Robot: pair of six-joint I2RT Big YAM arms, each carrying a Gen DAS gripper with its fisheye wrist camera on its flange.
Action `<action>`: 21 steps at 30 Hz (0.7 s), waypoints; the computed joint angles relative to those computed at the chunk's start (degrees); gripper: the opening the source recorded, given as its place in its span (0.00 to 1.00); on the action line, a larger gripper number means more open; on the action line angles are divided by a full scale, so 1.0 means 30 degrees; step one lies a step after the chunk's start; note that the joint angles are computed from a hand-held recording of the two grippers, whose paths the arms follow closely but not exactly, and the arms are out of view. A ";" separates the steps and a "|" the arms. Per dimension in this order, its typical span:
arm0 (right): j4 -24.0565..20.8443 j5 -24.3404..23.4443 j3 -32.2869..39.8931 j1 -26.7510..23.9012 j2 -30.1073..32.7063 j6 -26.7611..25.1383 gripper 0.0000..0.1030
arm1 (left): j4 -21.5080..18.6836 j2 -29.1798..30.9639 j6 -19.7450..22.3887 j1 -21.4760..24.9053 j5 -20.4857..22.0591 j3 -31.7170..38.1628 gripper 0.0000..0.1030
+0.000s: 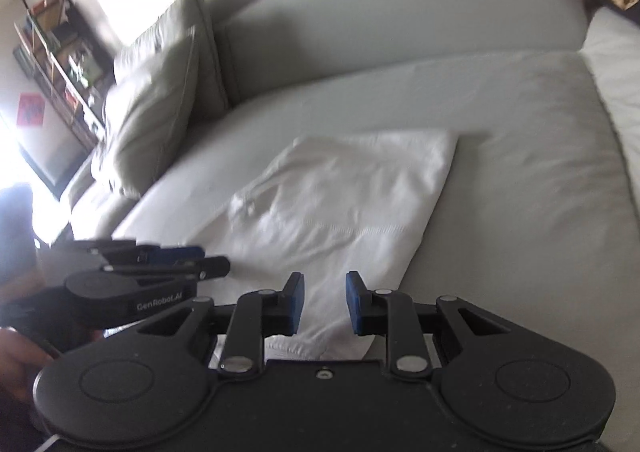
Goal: Fold clothes
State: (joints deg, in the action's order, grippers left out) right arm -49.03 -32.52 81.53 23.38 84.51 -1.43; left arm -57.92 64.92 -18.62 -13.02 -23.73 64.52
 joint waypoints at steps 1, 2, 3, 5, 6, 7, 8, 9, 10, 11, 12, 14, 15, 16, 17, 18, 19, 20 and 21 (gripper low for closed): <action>-0.0392 0.0340 0.0058 0.0171 0.0058 -0.0501 0.23 | -0.0153 0.0088 0.0118 -0.0022 0.0040 -0.0021 0.30; -0.0661 0.0671 -0.0003 0.0326 0.0016 -0.1089 0.22 | -0.0331 0.0049 0.0205 -0.0117 0.0040 -0.0078 0.30; -0.0720 0.0956 -0.0308 0.0413 -0.0283 -0.1965 0.22 | -0.0538 -0.0183 0.0246 -0.0257 0.0094 -0.0189 0.30; -0.1628 0.1122 -0.0421 0.0420 -0.0670 -0.3748 0.22 | -0.0846 -0.0656 0.0404 -0.0265 0.0552 -0.0410 0.30; -0.1849 0.0962 -0.0588 0.0275 -0.0959 -0.4247 0.22 | -0.0970 -0.1001 0.0510 -0.0231 0.0777 -0.0556 0.30; -0.2153 0.0723 -0.0606 0.0066 -0.1129 -0.4551 0.23 | -0.1127 -0.1362 0.0513 -0.0129 0.1126 -0.0710 0.30; -0.2490 0.0486 -0.0588 -0.0157 -0.1258 -0.4858 0.23 | -0.1295 -0.1743 0.0371 0.0041 0.1596 -0.0891 0.30; -0.2903 0.0255 -0.0484 -0.0410 -0.1284 -0.5160 0.23 | -0.1466 -0.2122 0.0238 0.0219 0.2072 -0.1065 0.30; -0.3324 0.0028 -0.0373 -0.0665 -0.1302 -0.5472 0.23 | -0.1574 -0.2555 0.0063 0.0422 0.2531 -0.1274 0.29; -0.3642 -0.0260 -0.0308 -0.0925 -0.1347 -0.5747 0.23 | -0.1585 -0.3071 -0.0184 0.0660 0.2965 -0.1536 0.28; -0.3612 -0.0754 -0.0389 -0.1215 -0.1479 -0.5895 0.23 | -0.1422 -0.3596 -0.0353 0.0873 0.3230 -0.1803 0.28; -0.3044 -0.1939 -0.0497 -0.1808 -0.1569 -0.5470 0.29 | -0.0159 -0.4523 -0.0426 0.1327 0.3055 -0.2389 0.28; -0.2648 -0.2510 -0.0519 -0.2075 -0.1551 -0.4923 0.32 | 0.0409 -0.4816 -0.0613 0.1648 0.2934 -0.2566 0.29; -0.2230 -0.2981 -0.0490 -0.2325 -0.1456 -0.3957 0.36 | 0.0826 -0.4884 -0.0891 0.2037 0.2854 -0.2619 0.29; -0.1874 -0.3381 -0.0370 -0.2522 -0.1256 -0.2734 0.38 | 0.1122 -0.4760 -0.1187 0.2453 0.2827 -0.2547 0.30; -0.1525 -0.3734 -0.0245 -0.2685 -0.1032 -0.1464 0.39 | 0.1366 -0.4490 -0.1471 0.2868 0.2828 -0.2378 0.32; -0.1256 -0.4006 -0.0108 -0.2767 -0.0737 -0.0137 0.39 | 0.1612 -0.4219 -0.1738 0.3272 0.2898 -0.2204 0.33; -0.0968 -0.4267 0.0037 -0.2847 -0.0442 0.1211 0.40 | 0.1865 -0.3954 -0.1971 0.3669 0.3083 -0.2030 0.34; -0.0676 -0.4495 0.0169 -0.2903 -0.0152 0.2546 0.41 | 0.2108 -0.3652 -0.2206 0.4051 0.3325 -0.1857 0.38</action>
